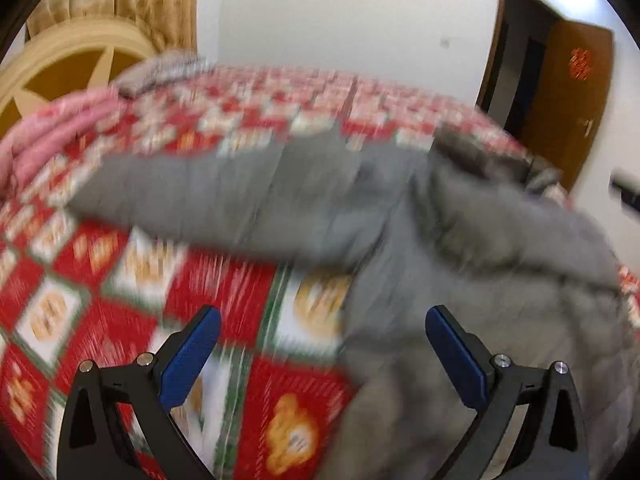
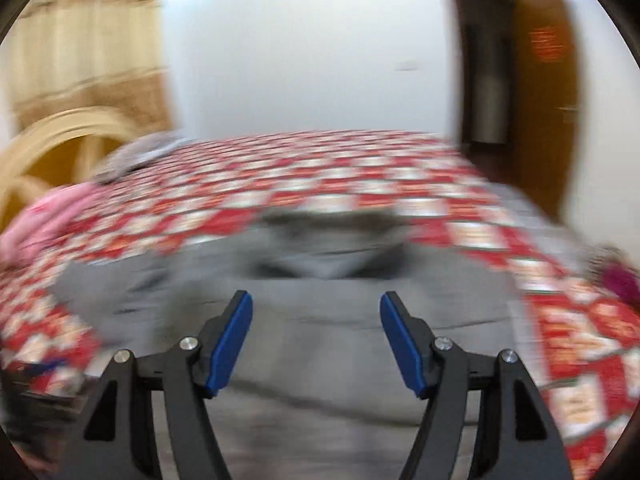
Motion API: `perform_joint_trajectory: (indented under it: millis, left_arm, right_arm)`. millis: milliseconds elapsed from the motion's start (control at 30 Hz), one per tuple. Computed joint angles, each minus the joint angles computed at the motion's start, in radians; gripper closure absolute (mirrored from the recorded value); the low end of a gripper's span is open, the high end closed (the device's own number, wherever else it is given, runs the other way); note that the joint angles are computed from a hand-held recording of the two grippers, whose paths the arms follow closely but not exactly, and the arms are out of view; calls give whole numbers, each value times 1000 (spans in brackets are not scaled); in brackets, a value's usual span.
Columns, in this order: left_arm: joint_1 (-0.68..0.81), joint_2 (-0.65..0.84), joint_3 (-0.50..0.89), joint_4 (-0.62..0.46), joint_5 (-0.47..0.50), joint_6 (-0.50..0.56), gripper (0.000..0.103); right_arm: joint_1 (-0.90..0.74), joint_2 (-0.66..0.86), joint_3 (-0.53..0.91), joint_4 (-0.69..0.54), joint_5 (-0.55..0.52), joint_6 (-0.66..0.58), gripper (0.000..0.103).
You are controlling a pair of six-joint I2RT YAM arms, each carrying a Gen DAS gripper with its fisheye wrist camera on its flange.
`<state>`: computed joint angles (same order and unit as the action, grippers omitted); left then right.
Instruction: Fold large clothes
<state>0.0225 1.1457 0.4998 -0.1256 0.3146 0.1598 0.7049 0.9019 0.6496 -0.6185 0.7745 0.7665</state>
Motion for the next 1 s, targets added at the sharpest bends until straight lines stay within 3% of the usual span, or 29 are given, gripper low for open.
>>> perform_joint_trajectory:
  millis: [100,233,300,400,467,533,667,767,867,933,1000]
  left_arm:
    - [-178,34,125,-21,-141,-89,1]
    - [-380,292,296,53,-364,-227,1]
    - [-446,439,377,43,-486,-268,1]
    - [-474,583,429,5,-588,-318,1]
    - [-465,590,378,62,-587,-331,1]
    - [-465,580,347,94,-595,-338,1]
    - [-467,587,357,83,-586,-333,1]
    - [-377,458,280,107,-411,-299,1]
    - [-183,255,172,146,-263,-304,1]
    - [-10,215,197,106,-183,-288,1]
    - [125,259,254,90,-171,-283,1]
  right_arm:
    - [-267,-175,-104,-29,-123,-37,39]
    - [-476,-161,-201,45,-263,-63,39]
    - [-530,-165,-256,70,-316,-65,39]
    - [-609,-179,-337,113,-397,-95,39]
    - [-676,-208,-359,129,-460,-129,35]
    - [-678,-196,-359,130,-453,-124,31]
    - [-602,-93,-332,144,-368,-101,22]
    - [-593,-79,-340,161,-358,-112,18]
    - [-633,-141,-365,168,-399,-130,18]
    - [-641,-156,-372,173,-409,-134,18]
    - [-633,-149,-370,175,-401,-131,17]
